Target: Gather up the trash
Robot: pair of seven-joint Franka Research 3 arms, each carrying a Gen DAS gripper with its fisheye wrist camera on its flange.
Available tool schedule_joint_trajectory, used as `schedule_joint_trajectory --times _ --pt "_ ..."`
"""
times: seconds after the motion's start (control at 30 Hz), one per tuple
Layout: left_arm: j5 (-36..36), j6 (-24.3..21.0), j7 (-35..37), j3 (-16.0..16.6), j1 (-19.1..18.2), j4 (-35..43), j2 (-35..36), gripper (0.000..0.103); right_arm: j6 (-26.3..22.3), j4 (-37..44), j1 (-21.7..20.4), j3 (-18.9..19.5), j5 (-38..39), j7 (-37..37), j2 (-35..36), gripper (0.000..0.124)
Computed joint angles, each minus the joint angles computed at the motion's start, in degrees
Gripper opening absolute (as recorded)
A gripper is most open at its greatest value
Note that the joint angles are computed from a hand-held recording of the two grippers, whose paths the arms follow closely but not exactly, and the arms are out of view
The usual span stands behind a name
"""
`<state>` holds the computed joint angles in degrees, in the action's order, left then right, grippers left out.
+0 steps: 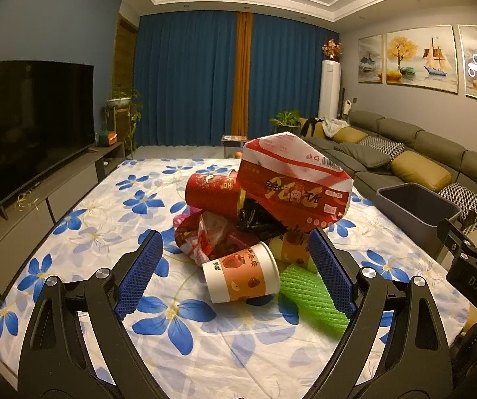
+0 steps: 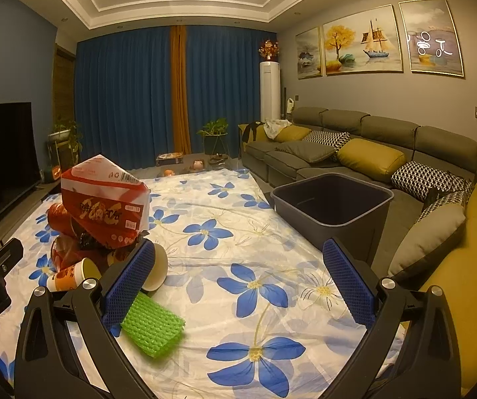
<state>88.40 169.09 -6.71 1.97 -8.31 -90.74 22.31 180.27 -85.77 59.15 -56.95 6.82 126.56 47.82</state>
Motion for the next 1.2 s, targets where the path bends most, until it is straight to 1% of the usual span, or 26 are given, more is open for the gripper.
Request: schedule_joint_trajectory --times 1.2 --pt "-0.1 -0.2 0.0 0.1 -0.5 0.5 0.3 0.088 0.0 0.6 -0.2 -0.2 0.2 0.1 0.3 0.098"
